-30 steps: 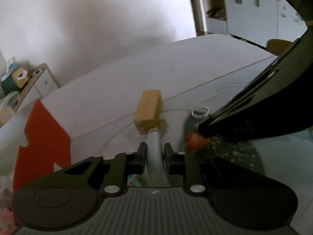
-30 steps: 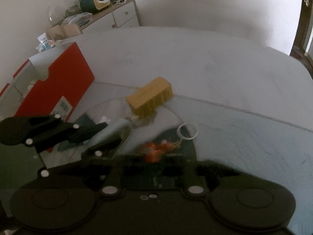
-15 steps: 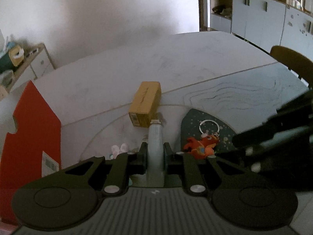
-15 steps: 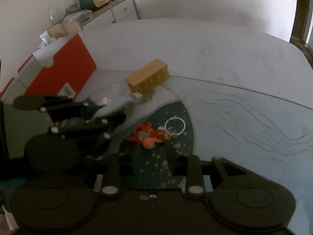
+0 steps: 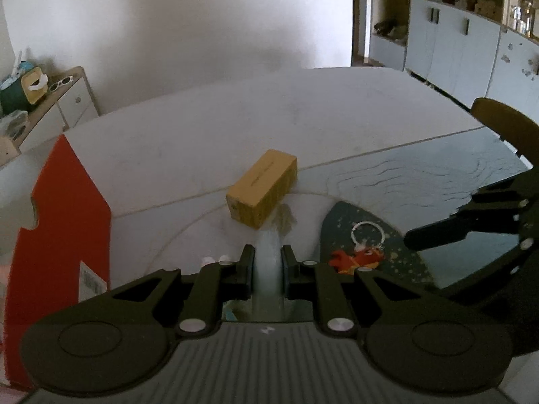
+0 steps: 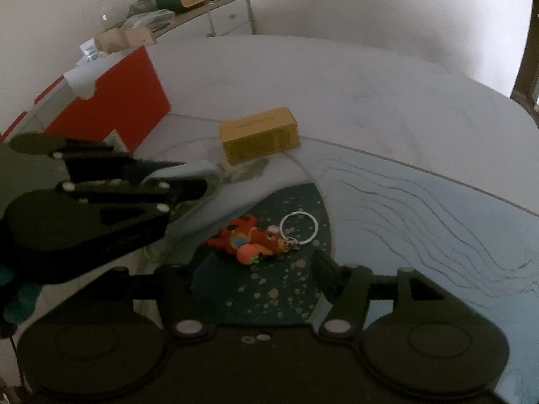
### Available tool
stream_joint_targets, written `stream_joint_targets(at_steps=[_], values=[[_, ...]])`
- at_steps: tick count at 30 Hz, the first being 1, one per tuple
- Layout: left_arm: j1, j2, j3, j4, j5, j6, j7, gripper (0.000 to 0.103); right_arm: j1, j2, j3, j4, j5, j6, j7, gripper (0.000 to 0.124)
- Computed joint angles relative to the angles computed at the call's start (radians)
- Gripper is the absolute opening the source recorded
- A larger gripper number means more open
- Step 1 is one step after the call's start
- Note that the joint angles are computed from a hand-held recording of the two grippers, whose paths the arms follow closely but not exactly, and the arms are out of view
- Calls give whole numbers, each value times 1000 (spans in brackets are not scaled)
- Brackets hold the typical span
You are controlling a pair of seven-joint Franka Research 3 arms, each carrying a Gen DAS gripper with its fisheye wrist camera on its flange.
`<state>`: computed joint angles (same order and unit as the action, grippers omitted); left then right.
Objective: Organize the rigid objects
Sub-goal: 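Grasp the red plush keychain with the right gripper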
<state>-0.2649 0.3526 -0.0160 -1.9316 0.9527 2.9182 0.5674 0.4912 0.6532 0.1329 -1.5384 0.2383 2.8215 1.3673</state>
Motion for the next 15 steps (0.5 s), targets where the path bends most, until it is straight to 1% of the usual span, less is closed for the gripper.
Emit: stream_joint_targets(at_steps=[2, 5, 10, 14, 15], values=[[5, -4, -6, -5, -12, 1, 9, 16, -4, 3, 14, 4, 1, 8, -24, 67], [8, -21, -3, -23, -23, 8, -10, 16, 16, 14, -2, 17, -18, 22, -31, 74], [17, -30, -7, -30, -38, 7, -15, 16, 61, 56, -54, 79, -56, -2, 34, 71], [23, -30, -12, -32, -54, 0, -13, 16, 81, 72, -75, 98, -93, -17, 67, 66], [20, -31, -8, -33, -47, -1, -19, 16, 86, 71, -80, 93, -102, -7, 74, 65]])
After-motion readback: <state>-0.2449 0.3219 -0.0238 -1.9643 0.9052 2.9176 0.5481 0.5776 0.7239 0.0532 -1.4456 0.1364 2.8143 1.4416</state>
